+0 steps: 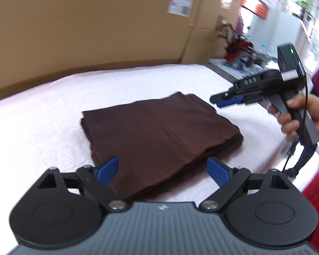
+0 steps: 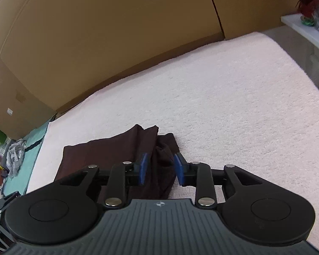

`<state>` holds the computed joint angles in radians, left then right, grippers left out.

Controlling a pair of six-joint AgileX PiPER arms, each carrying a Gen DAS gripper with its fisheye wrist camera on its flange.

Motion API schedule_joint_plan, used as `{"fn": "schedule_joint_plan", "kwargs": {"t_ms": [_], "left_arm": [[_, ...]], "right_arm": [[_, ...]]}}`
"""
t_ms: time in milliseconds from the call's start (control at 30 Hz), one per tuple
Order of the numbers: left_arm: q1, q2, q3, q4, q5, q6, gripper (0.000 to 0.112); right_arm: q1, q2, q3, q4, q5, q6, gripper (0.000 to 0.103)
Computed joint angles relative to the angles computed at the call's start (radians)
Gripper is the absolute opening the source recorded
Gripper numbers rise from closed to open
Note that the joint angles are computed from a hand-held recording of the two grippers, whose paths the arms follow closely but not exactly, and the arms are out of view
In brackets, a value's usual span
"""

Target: Fold clothes

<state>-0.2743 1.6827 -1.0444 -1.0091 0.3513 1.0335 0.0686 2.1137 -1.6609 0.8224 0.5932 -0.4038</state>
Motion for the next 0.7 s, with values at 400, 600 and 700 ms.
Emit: {"fn": "schedule_joint_plan", "kwargs": {"t_ms": [400, 600, 700], "left_arm": [[0.007, 0.042, -0.014, 0.157, -0.014, -0.254, 0.092], [-0.002, 0.069, -0.034, 0.175, 0.007, -0.247, 0.094], [0.004, 0.072, -0.029, 0.159, 0.000, -0.238, 0.094]], "right_arm": [[-0.013, 0.145, -0.181, 0.194, 0.200, -0.051, 0.022], [-0.060, 0.183, -0.187, 0.217, 0.255, 0.022, 0.024], [-0.015, 0.080, -0.096, 0.107, 0.103, -0.070, 0.038]]}}
